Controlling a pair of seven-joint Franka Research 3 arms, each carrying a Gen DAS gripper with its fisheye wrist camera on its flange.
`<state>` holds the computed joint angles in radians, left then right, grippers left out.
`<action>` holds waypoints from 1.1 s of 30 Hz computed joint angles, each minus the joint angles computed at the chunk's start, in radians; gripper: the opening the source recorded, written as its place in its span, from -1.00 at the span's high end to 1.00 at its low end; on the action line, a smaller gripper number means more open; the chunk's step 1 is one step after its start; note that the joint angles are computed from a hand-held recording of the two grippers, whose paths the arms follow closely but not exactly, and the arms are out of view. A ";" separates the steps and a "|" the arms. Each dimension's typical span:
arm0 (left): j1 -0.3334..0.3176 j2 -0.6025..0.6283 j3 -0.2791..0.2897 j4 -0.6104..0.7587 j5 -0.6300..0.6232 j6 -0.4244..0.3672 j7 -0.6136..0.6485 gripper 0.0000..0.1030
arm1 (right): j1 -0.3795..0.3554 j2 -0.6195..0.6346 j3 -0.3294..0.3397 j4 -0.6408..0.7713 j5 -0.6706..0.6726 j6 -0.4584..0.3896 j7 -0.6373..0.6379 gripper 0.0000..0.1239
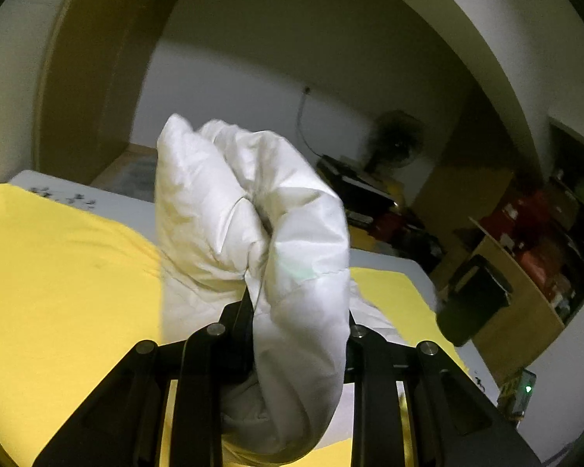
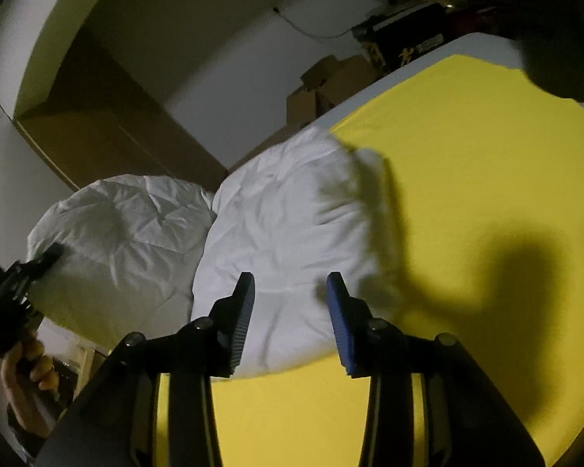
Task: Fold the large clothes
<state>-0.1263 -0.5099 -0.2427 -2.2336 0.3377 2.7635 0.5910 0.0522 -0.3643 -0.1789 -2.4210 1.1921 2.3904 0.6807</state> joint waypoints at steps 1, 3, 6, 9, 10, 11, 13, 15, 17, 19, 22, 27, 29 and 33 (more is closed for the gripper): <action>0.002 0.043 -0.022 0.029 0.008 0.006 -0.007 0.51 | -0.005 -0.014 -0.003 -0.008 -0.002 0.002 0.001 0.34; -0.014 0.126 -0.049 0.088 0.015 0.000 -0.009 0.51 | -0.017 -0.020 -0.024 -0.019 0.008 -0.003 -0.018 0.33; -0.049 0.248 -0.079 0.184 0.034 -0.044 -0.011 0.51 | -0.043 -0.001 -0.075 -0.027 0.046 -0.069 -0.067 0.33; -0.105 0.355 -0.067 0.253 0.010 -0.089 0.029 0.51 | -0.073 0.030 -0.108 -0.030 0.115 -0.158 -0.143 0.33; -0.124 0.398 -0.065 0.280 -0.004 -0.112 0.045 0.51 | -0.088 0.039 -0.125 -0.036 0.142 -0.204 -0.178 0.31; -0.136 0.423 -0.062 0.296 -0.004 -0.127 0.050 0.51 | -0.096 0.059 -0.127 -0.029 0.165 -0.231 -0.194 0.31; -0.161 0.472 -0.060 0.326 0.016 -0.155 0.065 0.51 | -0.107 0.102 -0.118 -0.020 0.228 -0.278 -0.203 0.27; -0.184 0.507 -0.060 0.363 0.064 -0.200 0.072 0.48 | -0.132 0.116 -0.107 -0.012 0.247 -0.312 -0.188 0.24; -0.209 0.559 -0.060 0.423 0.098 -0.265 0.120 0.40 | -0.151 0.098 -0.077 -0.025 0.254 -0.288 -0.195 0.21; -0.227 0.592 -0.057 0.454 0.086 -0.311 0.174 0.35 | -0.153 0.104 -0.061 -0.020 0.254 -0.290 -0.192 0.15; -0.224 0.623 -0.047 0.470 -0.027 -0.309 0.230 0.35 | -0.155 0.106 -0.050 -0.016 0.232 -0.321 -0.178 0.14; -0.193 0.648 -0.039 0.466 -0.203 -0.274 0.351 0.31 | -0.151 0.127 -0.034 -0.001 0.256 -0.303 -0.174 0.11; -0.174 0.622 -0.040 0.426 -0.284 -0.235 0.407 0.29 | -0.153 0.124 -0.031 -0.009 0.275 -0.280 -0.177 0.06; -0.165 0.546 -0.049 0.343 -0.414 -0.119 0.552 -0.80 | -0.151 0.108 -0.024 -0.026 0.302 -0.223 -0.192 -0.16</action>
